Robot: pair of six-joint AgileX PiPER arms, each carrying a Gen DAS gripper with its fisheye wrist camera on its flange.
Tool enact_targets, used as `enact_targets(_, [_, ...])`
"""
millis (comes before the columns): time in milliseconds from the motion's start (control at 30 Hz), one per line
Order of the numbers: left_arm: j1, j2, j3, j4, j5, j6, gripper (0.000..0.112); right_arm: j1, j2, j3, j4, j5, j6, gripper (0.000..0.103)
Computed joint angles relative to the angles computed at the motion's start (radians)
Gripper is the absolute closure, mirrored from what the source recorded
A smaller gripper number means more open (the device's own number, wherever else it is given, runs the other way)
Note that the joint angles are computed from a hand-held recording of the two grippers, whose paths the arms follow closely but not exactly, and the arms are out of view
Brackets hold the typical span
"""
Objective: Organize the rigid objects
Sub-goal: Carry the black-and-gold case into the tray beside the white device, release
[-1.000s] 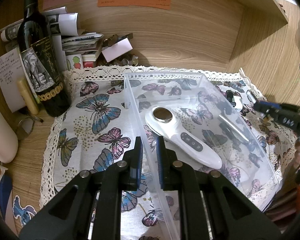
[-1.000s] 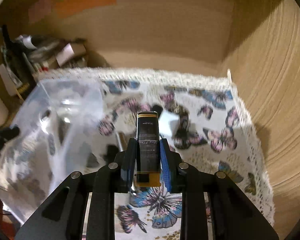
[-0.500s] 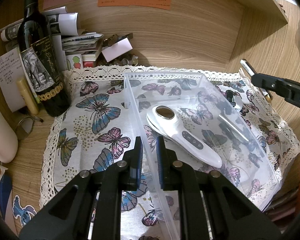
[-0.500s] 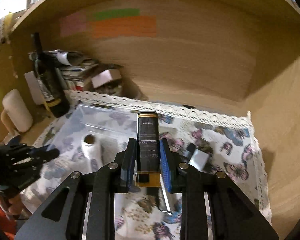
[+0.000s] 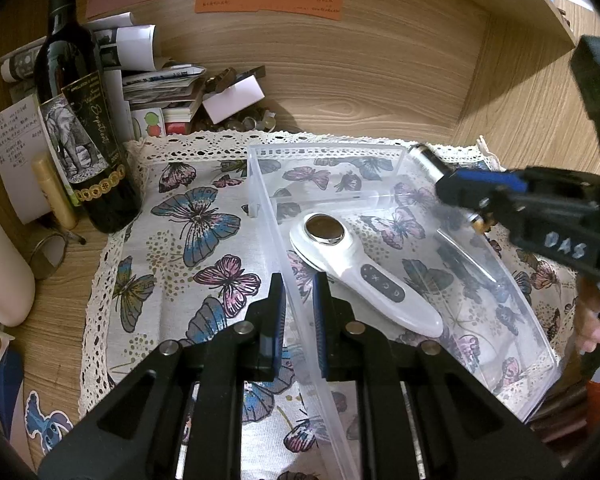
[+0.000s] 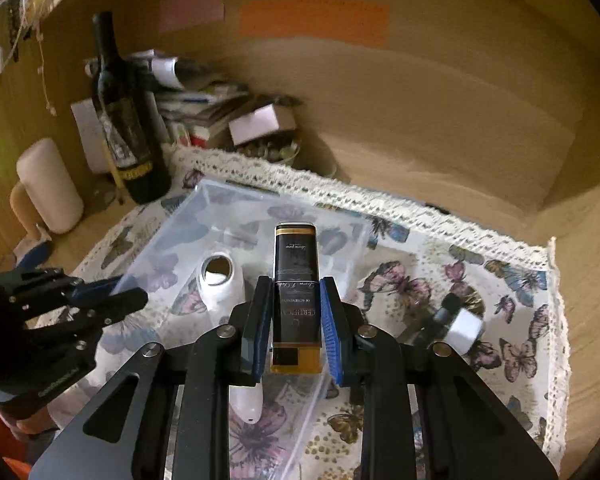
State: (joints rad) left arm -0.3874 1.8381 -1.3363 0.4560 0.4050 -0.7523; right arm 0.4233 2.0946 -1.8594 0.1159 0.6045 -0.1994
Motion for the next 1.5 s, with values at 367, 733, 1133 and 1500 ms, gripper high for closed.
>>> enact_targets(367, [0.002, 0.0, 0.0, -0.007, -0.002, 0.007, 0.099, 0.026, 0.133, -0.177, -0.068, 0.149, 0.016, 0.081])
enact_targets(733, [0.001, 0.0, 0.0, -0.005, -0.003, 0.004, 0.099, 0.046, 0.174, -0.247, -0.111, 0.225, 0.014, 0.081])
enact_targets(1133, [0.005, -0.002, 0.0, -0.031, -0.004, 0.028, 0.099, 0.031, 0.056, -0.094, -0.085, 0.121, 0.017, 0.064])
enact_targets(1500, [0.008, -0.002, 0.001, -0.041, -0.004, 0.037, 0.099, -0.039, -0.136, 0.126, -0.142, -0.042, 0.088, 0.051])
